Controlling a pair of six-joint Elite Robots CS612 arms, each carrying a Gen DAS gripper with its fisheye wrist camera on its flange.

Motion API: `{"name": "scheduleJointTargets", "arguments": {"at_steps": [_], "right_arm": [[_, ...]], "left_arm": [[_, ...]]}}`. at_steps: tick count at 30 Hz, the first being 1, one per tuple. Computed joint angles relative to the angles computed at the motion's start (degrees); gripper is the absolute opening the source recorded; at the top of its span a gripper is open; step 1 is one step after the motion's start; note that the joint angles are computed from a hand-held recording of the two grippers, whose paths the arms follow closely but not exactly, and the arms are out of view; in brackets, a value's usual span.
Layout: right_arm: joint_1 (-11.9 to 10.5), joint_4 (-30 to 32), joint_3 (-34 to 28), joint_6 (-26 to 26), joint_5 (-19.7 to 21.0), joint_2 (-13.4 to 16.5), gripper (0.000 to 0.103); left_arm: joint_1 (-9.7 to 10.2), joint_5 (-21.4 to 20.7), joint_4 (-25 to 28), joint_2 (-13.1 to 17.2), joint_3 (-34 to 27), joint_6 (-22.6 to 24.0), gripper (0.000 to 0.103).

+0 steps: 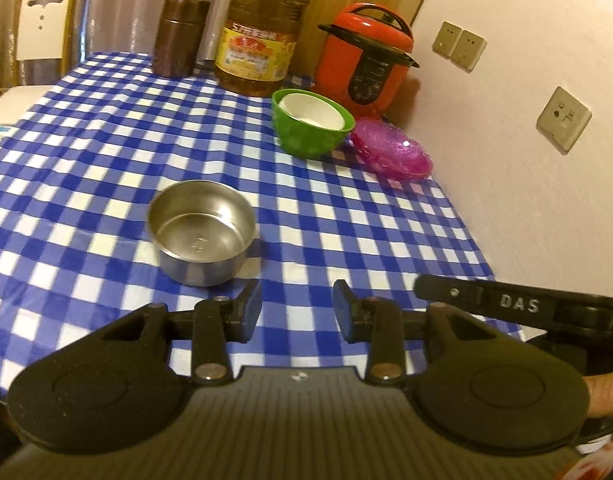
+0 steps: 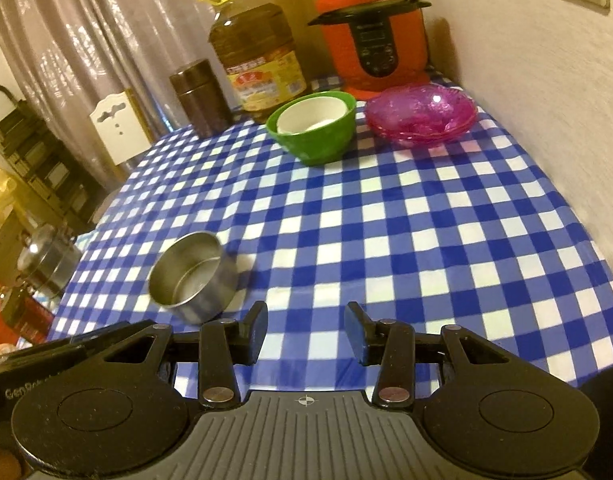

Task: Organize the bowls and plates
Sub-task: 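Move both grippers back to the steel bowl, then close the left gripper on the steel bowl rim while the right gripper grips it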

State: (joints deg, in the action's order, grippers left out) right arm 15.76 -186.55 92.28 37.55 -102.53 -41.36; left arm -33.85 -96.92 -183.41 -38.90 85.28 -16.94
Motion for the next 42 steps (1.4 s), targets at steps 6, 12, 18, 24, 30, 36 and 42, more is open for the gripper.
{"name": "scheduleJointTargets", "arguments": {"at_steps": [6, 12, 18, 24, 30, 36, 42], "right_arm": [[1.05, 0.38, 0.42, -0.4, 1.47, -0.18, 0.043], [1.72, 0.87, -0.17, -1.54, 2.25, 0.17, 0.043], [1.94, 1.49, -0.71, -2.3, 2.58, 0.3, 0.043], [2.0, 1.73, -0.89, -2.21, 2.54, 0.4, 0.043], [1.88, 2.16, -1.51, -2.03, 2.58, 0.86, 0.043], [1.21, 1.98, -3.24, -1.69, 3.4, 1.97, 0.043], [0.35, 2.25, -6.46, -2.09, 5.57, 3.78, 0.043]], "left_arm": [[0.36, 2.39, 0.81, -1.38, 2.2, -0.91, 0.035], [0.6, 3.86, 1.53, -2.17, 3.72, -1.42, 0.035], [0.86, 4.41, 1.73, -2.26, 3.94, -2.25, 0.035], [0.87, 4.71, 1.75, -2.25, 3.93, -2.63, 0.035], [0.91, 5.17, 2.09, -1.95, 3.42, -3.02, 0.035], [1.42, 6.48, 2.91, -0.8, 1.35, -4.32, 0.035], [2.26, 6.88, 4.78, 1.27, -2.55, -5.21, 0.035]]}}
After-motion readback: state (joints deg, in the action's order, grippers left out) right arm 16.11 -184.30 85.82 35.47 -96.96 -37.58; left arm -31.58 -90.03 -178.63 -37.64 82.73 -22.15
